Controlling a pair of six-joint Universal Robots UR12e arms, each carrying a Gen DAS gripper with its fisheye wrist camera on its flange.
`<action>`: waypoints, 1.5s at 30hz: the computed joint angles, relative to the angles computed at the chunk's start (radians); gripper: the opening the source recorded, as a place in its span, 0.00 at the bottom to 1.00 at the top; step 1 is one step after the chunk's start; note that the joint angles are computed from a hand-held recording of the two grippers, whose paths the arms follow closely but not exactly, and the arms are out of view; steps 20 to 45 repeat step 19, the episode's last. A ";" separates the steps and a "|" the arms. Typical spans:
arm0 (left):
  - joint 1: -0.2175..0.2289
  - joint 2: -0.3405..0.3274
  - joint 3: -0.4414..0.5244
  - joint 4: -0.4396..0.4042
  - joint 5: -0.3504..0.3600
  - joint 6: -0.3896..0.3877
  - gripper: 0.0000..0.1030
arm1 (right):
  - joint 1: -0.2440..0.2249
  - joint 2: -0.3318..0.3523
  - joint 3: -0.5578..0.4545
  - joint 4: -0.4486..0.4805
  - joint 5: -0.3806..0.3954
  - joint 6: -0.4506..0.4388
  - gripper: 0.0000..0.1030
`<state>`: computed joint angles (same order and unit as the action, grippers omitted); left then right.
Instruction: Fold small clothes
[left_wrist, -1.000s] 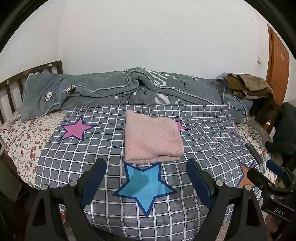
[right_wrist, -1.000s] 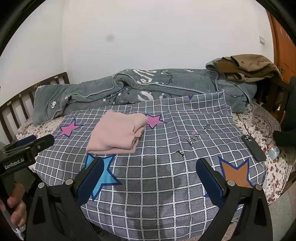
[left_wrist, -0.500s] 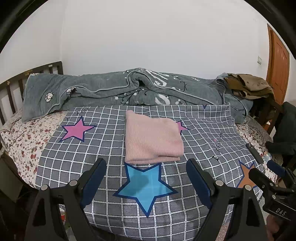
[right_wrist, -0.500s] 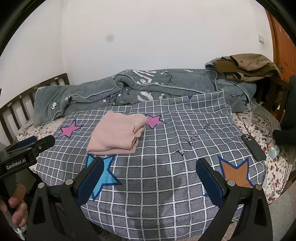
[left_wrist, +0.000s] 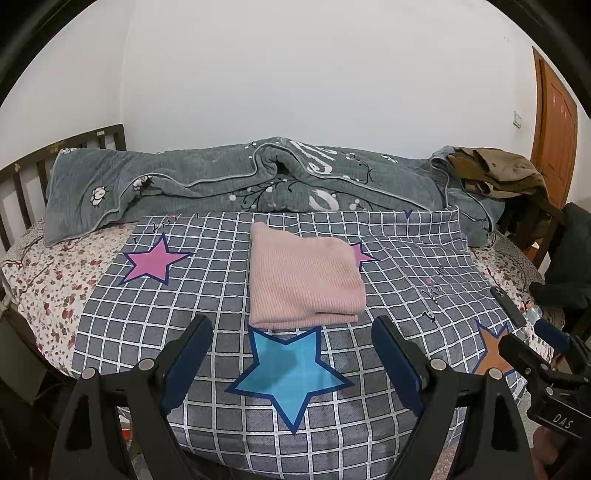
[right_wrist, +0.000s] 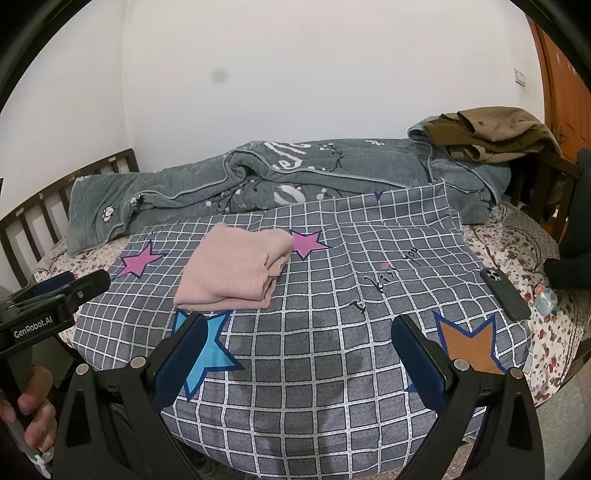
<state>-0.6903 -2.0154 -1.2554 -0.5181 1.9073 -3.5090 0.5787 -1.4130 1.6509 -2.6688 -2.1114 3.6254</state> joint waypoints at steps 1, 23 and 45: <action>0.000 0.000 0.000 0.000 0.000 0.000 0.85 | -0.001 -0.001 0.002 -0.003 0.003 -0.002 0.95; 0.002 -0.001 0.006 -0.001 -0.003 0.005 0.85 | 0.006 0.001 -0.006 0.008 0.001 0.010 0.95; 0.002 -0.001 0.006 -0.001 -0.003 0.005 0.85 | 0.006 0.001 -0.006 0.008 0.001 0.010 0.95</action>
